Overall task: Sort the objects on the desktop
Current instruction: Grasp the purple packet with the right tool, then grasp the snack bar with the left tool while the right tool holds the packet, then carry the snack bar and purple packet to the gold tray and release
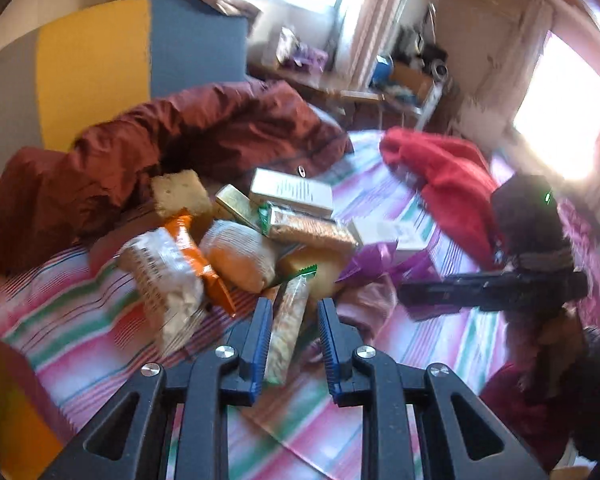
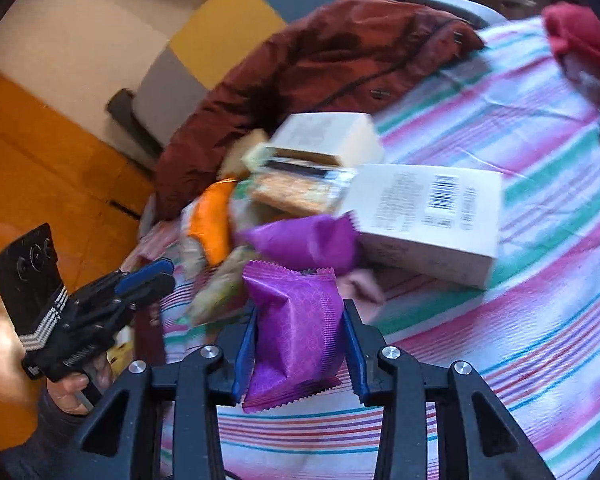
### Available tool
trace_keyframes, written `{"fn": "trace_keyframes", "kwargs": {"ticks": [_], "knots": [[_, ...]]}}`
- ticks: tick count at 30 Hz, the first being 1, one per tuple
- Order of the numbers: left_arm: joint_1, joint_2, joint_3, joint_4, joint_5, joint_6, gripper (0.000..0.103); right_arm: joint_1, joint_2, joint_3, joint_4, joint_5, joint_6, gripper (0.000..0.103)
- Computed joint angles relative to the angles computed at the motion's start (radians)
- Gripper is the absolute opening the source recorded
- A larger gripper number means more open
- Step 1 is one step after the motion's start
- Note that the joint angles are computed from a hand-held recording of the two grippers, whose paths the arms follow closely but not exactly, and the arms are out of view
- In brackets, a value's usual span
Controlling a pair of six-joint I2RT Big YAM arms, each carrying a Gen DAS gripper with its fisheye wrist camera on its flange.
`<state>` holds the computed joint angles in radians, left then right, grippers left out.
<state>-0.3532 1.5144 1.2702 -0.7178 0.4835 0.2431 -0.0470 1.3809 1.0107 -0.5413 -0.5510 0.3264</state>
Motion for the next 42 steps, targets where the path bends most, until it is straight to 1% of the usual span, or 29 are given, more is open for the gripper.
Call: {"fn": "trace_keyframes", "kwargs": {"ticks": [2,3,4,5,6,7,9,10,11,12,13,15,18,19,20,21,22,25,26,29,30,33,34,35,38,40,41,42], "knots": [[0.001,-0.020,-0.014,0.004,-0.016,-0.006,0.022,0.026,-0.018,-0.006,0.007,-0.003,-0.039,0.039],[0.001,-0.024,-0.014,-0.024,-0.022,0.013,0.022,0.041,-0.021,-0.005,0.007,0.003,-0.048,0.039],[-0.005,-0.031,-0.023,-0.017,-0.041,0.023,0.024,0.052,-0.023,-0.005,0.006,0.006,-0.049,0.039],[-0.014,-0.049,-0.046,0.014,-0.074,0.036,0.029,0.058,-0.025,-0.006,0.007,0.008,-0.048,0.039],[-0.025,-0.050,-0.048,0.008,-0.100,0.063,0.030,0.064,-0.026,-0.007,0.010,0.012,-0.047,0.039],[-0.030,-0.044,-0.043,-0.006,-0.112,0.074,0.030,0.067,-0.030,-0.009,0.012,0.018,-0.048,0.039],[-0.052,-0.020,-0.025,-0.018,-0.136,0.103,0.033,0.070,-0.030,-0.010,0.012,0.022,-0.044,0.039],[-0.058,-0.016,-0.024,-0.022,-0.144,0.116,0.037,0.071,-0.034,-0.013,0.010,0.025,-0.042,0.039],[-0.073,-0.003,-0.015,-0.026,-0.172,0.133,0.039,0.071,-0.037,-0.013,0.010,0.029,-0.038,0.039],[-0.092,0.015,-0.005,-0.023,-0.216,0.153,0.039,0.068,-0.039,-0.015,0.011,0.028,-0.037,0.039],[-0.104,0.031,0.004,-0.024,-0.240,0.170,0.039,0.064,-0.044,-0.018,0.012,0.024,-0.035,0.039],[-0.127,0.083,0.041,-0.057,-0.286,0.196,0.039,0.058,-0.046,-0.019,0.015,0.017,-0.036,0.039],[-0.143,0.139,0.076,-0.070,-0.316,0.202,0.039,0.056,-0.043,-0.015,0.017,0.015,-0.040,0.039],[-0.147,0.158,0.088,-0.073,-0.322,0.197,0.035,0.054,-0.041,-0.013,0.019,0.010,-0.040,0.039],[-0.148,0.166,0.094,-0.074,-0.325,0.193,0.026,0.054,-0.039,-0.012,0.019,0.008,-0.043,0.039],[-0.150,0.171,0.093,-0.062,-0.340,0.185,0.026,0.056,-0.036,-0.009,0.018,0.012,-0.048,0.039],[-0.146,0.169,0.092,-0.059,-0.327,0.173,0.025,0.058,-0.034,-0.007,0.015,0.019,-0.055,0.039],[-0.114,0.138,0.077,-0.063,-0.248,0.115,0.019,0.061,-0.029,-0.003,0.004,0.028,-0.072,0.039],[-0.103,0.130,0.074,-0.065,-0.224,0.099,0.018,0.063,-0.030,-0.003,0.005,0.027,-0.076,0.039],[-0.047,0.067,0.033,-0.056,-0.101,0.013,0.018,0.073,-0.039,-0.010,0.022,0.018,-0.081,0.039],[-0.023,0.035,0.011,-0.043,-0.058,-0.018,0.018,0.078,-0.044,-0.013,0.029,0.018,-0.081,0.039],[0.031,-0.053,-0.049,-0.003,0.010,-0.087,0.018,0.101,-0.053,-0.013,0.027,0.024,-0.080,0.039],[0.041,-0.067,-0.056,0.007,0.014,-0.106,0.018,0.113,-0.053,-0.008,0.019,0.030,-0.083,0.039],[0.065,-0.107,-0.084,0.024,0.018,-0.121,0.018,0.128,-0.050,0.000,0.011,0.029,-0.083,0.039],[0.110,-0.162,-0.122,0.060,-0.009,-0.159,0.018,0.189,-0.039,0.037,-0.015,0.038,-0.096,0.039],[0.168,-0.189,-0.140,0.070,-0.004,-0.188,0.019,0.239,-0.020,0.073,-0.030,0.043,-0.104,0.039],[0.206,-0.204,-0.151,0.081,-0.018,-0.209,0.019,0.271,-0.003,0.100,-0.041,0.045,-0.109,0.039],[0.232,-0.206,-0.154,0.085,-0.029,-0.214,0.019,0.298,0.012,0.123,-0.047,0.047,-0.113,0.039]]}}
